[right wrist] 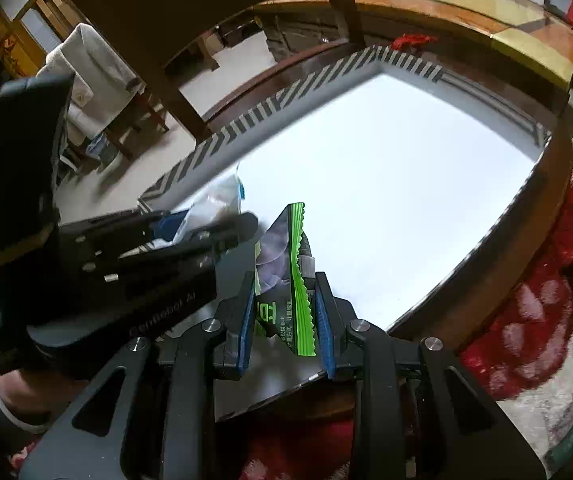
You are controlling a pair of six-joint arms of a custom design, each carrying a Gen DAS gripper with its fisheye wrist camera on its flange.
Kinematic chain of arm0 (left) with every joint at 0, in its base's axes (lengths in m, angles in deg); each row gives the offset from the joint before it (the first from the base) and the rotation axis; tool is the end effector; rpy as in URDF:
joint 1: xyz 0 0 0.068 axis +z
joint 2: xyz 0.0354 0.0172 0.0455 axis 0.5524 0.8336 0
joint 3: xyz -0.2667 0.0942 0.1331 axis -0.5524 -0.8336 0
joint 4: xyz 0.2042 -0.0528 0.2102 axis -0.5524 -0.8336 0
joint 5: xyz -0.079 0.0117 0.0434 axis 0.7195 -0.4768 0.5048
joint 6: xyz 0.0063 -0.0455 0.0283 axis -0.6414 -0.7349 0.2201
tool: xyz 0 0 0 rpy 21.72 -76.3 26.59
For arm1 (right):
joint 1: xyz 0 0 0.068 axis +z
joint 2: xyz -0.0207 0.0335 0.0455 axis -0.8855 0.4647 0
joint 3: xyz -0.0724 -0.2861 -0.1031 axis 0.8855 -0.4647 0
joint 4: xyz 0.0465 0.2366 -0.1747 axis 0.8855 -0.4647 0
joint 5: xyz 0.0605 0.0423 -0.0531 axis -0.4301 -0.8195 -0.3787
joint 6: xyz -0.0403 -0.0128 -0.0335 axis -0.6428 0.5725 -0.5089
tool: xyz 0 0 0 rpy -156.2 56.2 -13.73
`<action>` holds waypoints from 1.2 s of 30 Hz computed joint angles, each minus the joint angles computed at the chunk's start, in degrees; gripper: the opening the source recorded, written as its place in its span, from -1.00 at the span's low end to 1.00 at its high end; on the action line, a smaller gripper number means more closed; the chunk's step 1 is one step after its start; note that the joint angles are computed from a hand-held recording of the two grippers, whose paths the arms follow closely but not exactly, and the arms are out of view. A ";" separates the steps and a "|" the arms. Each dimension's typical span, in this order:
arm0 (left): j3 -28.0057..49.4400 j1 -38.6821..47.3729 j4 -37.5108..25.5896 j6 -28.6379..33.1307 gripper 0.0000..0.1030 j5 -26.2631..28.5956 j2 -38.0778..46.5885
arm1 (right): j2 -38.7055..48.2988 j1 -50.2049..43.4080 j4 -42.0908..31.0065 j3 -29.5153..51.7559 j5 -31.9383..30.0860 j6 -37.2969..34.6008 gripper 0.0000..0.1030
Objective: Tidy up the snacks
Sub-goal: 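Carry the blue packet with the left gripper while the right carries the green packet to the white tray, then open both grippers to drop the packets into the white tray, then move the left gripper back to the blanket and grasp the red snack packet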
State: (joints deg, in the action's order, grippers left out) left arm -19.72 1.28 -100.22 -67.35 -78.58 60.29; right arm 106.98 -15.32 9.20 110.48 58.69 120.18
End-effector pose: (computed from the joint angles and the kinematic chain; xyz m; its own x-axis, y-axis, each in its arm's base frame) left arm 0.2516 -0.1563 0.1631 -0.8310 0.2454 -0.4992 0.3206 0.9447 -0.0693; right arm 0.2121 0.2253 0.1680 -0.8927 0.0073 -0.4505 -0.1717 0.9189 0.3551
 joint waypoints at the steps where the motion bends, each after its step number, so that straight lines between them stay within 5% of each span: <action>1: 0.08 0.12 0.04 -0.03 -0.45 -0.01 0.43 | 0.33 -0.17 0.37 -0.17 -0.46 0.05 -0.50; 7: 0.50 0.23 -0.46 -1.23 -0.41 -1.26 1.62 | 0.82 0.81 0.70 -0.50 2.19 0.33 -0.43; 11: 0.19 0.60 -0.48 -2.04 0.20 -1.79 1.10 | -1.24 1.60 -0.77 -0.98 5.21 0.27 -0.17; 17: -0.67 0.13 -1.12 -2.02 0.48 -3.22 -2.05 | -4.78 2.20 -2.94 -1.80 8.02 0.55 -0.17; 36: 1.37 -13.30 -4.63 -5.98 0.67 -5.91 -7.62 | -30.94 10.13 -17.37 -15.24 20.85 17.77 -0.16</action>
State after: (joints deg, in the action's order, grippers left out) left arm -18.35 -12.03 -104.85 -73.33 -84.50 52.67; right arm 76.03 -5.19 -8.17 95.24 79.54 137.95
